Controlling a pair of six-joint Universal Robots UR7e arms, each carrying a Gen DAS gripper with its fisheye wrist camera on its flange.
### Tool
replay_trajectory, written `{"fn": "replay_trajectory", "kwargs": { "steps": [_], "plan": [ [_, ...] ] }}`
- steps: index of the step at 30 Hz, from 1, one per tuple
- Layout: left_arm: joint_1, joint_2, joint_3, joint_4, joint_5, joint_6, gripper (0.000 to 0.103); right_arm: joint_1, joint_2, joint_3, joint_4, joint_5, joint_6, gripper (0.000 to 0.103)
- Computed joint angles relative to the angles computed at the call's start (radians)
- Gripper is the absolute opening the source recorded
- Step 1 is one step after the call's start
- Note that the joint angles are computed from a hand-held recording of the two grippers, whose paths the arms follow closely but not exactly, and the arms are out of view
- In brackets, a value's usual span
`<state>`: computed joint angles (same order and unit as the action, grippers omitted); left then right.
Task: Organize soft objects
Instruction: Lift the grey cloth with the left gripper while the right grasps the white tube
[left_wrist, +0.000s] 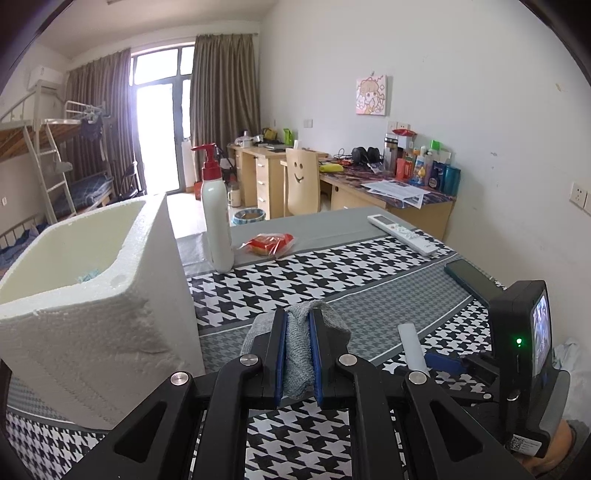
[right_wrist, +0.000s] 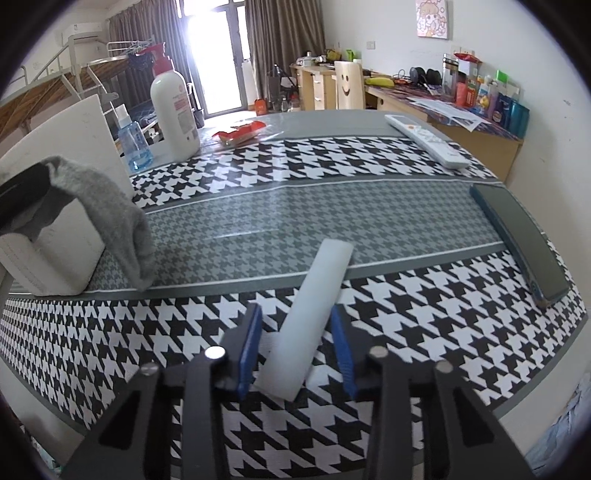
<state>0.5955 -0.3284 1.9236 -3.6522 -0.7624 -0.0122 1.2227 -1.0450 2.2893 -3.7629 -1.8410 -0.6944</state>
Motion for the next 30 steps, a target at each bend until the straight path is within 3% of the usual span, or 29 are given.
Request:
{"fn": "replay_trajectory", "kwargs": {
  "steps": [12, 30],
  "plan": [
    [-0.007, -0.002, 0.014, -0.039, 0.002, 0.014, 0.012, -0.003, -0.013, 0.008, -0.004, 0.000, 0.040, 0.017],
    [-0.032, -0.026, 0.067, -0.104, 0.011, 0.022, 0.012, 0.012, -0.097, 0.084, -0.048, 0.070, 0.017, 0.016]
  ]
}}
